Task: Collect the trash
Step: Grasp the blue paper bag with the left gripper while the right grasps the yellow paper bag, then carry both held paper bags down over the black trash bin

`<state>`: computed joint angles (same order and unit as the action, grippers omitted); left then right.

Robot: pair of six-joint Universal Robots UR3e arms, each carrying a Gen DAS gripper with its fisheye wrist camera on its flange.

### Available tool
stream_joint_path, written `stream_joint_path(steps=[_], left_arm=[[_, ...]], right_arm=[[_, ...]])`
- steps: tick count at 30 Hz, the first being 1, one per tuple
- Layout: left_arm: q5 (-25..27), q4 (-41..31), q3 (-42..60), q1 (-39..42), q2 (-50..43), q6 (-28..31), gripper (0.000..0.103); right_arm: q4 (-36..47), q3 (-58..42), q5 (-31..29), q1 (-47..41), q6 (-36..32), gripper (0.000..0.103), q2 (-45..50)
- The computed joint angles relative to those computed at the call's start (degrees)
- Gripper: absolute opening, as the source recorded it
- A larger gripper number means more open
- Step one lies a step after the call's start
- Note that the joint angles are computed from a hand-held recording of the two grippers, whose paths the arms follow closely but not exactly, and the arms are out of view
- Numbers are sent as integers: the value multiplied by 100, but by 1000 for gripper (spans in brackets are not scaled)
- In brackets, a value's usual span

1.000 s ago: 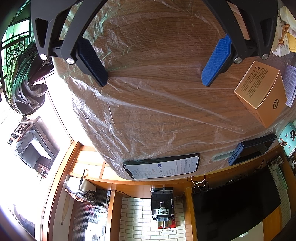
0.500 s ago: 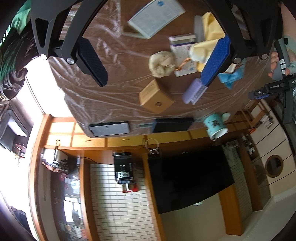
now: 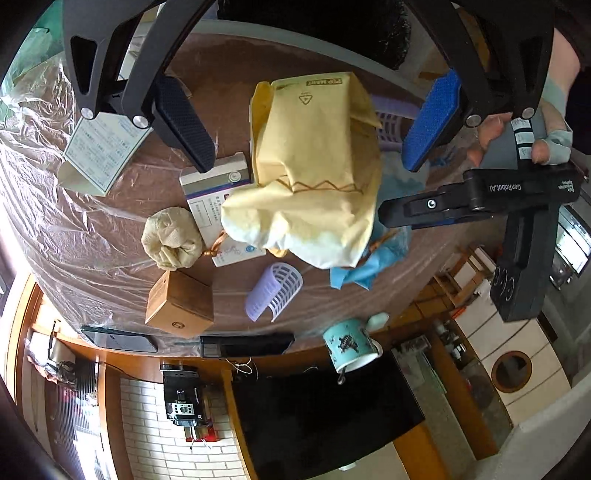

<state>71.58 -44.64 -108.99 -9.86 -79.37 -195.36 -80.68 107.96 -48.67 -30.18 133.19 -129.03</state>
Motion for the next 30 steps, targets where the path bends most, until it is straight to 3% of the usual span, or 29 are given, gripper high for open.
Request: stream_joint_path(steps=[2,5,6,10,11,12,14,16,21,30], left_arm=[[258,56,179,-154,-339,35,101],[324,174,214,-156,-578,54,101],[336,163,249,-151,-623,73,101],[533,171,392,-201,-781,189,101],[641,223,402,-263,-810,209,95],[706,260,415,-310,-832,241,91],[688,323,365,-315,-787,261,71],[578,377,287,-260,-710,243,62],[699,633,-1,-196,-286,81,58],[1059,582,-199,-167,493,-81,58]], right_arm=[[-504,181,-150,203,273,97,120],[-419,145,-20,137,149,90,322],[-818,258,-84,275,351,89,420],[-1441,333,-185,487,520,67,677],[-1523,329,-173,519,551,66,749],[-1502,306,-111,493,525,65,798],[-1498,269,-74,466,536,63,835],[-1610,316,-47,418,545,63,757],[-1249,275,391,32,154,61,518],[-875,-102,634,-155,-56,61,641]])
